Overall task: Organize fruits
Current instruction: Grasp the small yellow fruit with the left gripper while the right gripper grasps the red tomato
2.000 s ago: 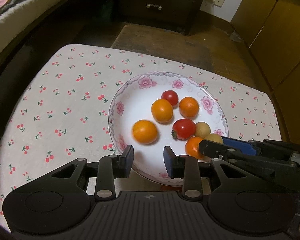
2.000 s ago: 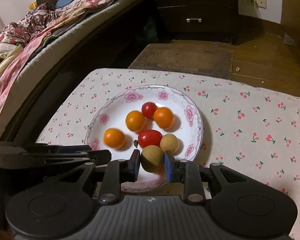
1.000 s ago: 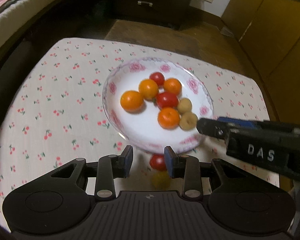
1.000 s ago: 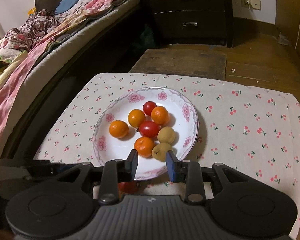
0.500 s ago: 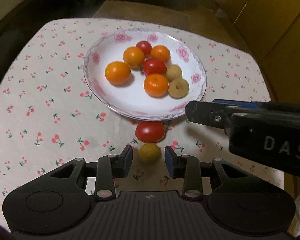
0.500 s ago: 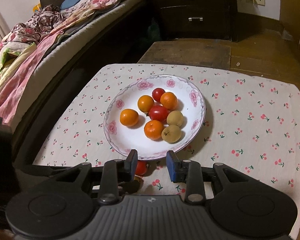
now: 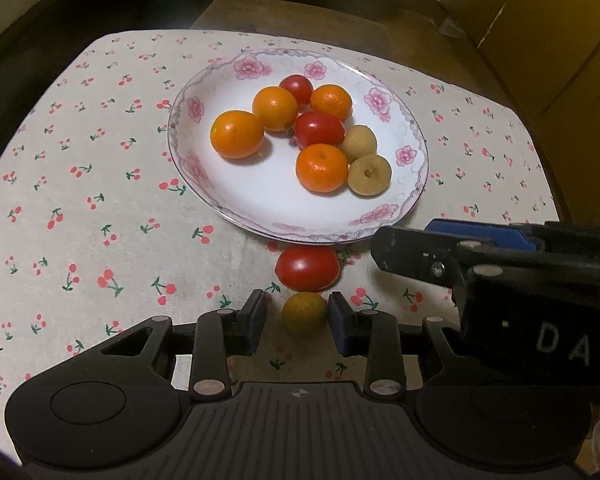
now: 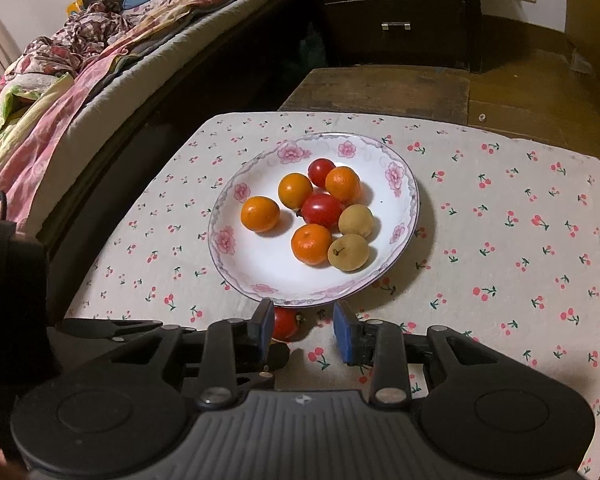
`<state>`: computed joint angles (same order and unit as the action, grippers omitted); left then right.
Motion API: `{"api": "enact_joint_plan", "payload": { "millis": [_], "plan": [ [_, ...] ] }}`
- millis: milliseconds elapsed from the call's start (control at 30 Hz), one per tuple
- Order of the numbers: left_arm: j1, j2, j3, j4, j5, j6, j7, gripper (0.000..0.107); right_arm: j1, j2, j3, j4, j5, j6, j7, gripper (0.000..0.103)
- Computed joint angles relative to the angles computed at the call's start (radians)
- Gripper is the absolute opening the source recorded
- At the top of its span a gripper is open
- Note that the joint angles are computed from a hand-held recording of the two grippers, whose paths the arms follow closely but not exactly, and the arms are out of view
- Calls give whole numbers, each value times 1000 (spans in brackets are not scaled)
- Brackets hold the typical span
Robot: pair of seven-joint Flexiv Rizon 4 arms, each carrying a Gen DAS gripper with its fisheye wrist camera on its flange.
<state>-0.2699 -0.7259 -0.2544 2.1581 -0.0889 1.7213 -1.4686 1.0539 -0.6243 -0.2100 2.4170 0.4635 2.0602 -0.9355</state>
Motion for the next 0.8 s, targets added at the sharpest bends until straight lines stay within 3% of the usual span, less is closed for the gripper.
{"api": "enact_joint_plan", "payload": {
  "millis": [67,300,467,800],
  "plan": [
    [7,0,-8,6,6,9,2,33,-4,0,2,0,1,0,2,32],
    [15,28,12,37,8,18,-10,32,-32,4,36,1,-16,-4,10,33],
    [86,53,-24,82,22,38,-15,33,-143,-10,143,-12,-73,27,38,33],
    [186,59,-62,119,48,46,-27,33,-197,-96,194,-73,-102,110,18,37]
  ]
}}
